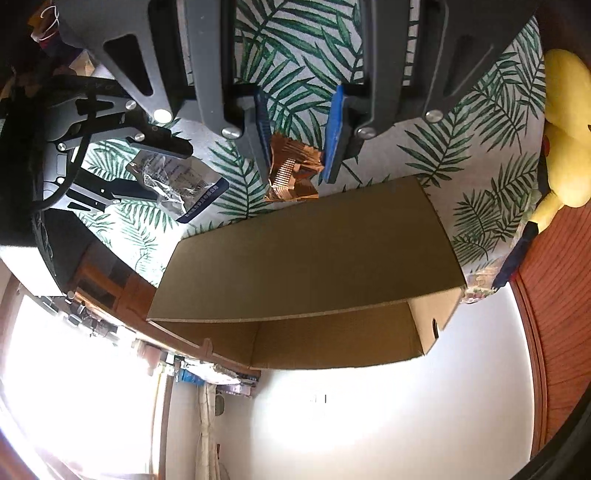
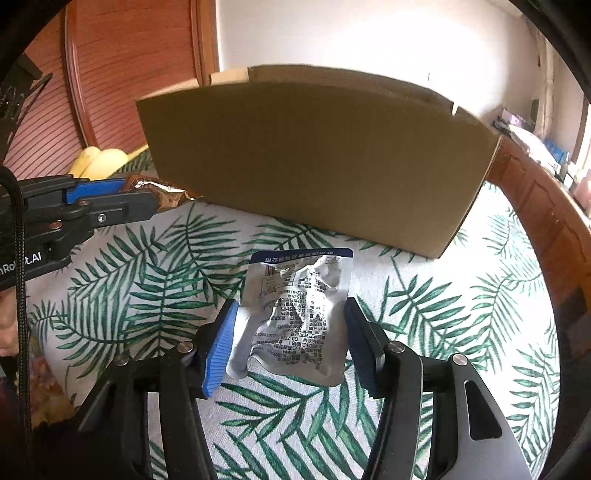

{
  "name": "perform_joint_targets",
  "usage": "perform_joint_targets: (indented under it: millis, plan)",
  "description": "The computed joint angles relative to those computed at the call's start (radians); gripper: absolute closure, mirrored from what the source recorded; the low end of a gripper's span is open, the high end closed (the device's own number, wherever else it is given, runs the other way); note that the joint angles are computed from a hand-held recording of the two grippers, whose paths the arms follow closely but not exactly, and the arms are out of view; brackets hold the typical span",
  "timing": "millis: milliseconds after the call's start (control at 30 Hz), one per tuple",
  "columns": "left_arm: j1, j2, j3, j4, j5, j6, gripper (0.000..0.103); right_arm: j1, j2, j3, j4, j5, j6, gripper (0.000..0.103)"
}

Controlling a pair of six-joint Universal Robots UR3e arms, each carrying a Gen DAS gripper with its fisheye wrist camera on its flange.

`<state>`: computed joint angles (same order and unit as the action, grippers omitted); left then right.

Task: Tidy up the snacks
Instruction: 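Carry both packets over the box and open both tools to drop them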

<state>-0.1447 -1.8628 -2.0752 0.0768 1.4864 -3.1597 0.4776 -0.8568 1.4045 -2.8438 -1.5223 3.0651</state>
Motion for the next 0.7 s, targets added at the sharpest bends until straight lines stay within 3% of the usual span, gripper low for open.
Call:
perform_joint_targets:
  millis: [400,700]
  plan:
    - [-0.011,0.087,0.034,-0.044,-0.016,0.001,0.079,-0.03,-0.17,0.133,-0.074,0.04,-0.019,0.046]
    - [-0.002,0.147,0.072,-0.084,-0.025,0.011,0.079,-0.029,-0.222,0.079,-0.029,0.019,-0.035,0.046]
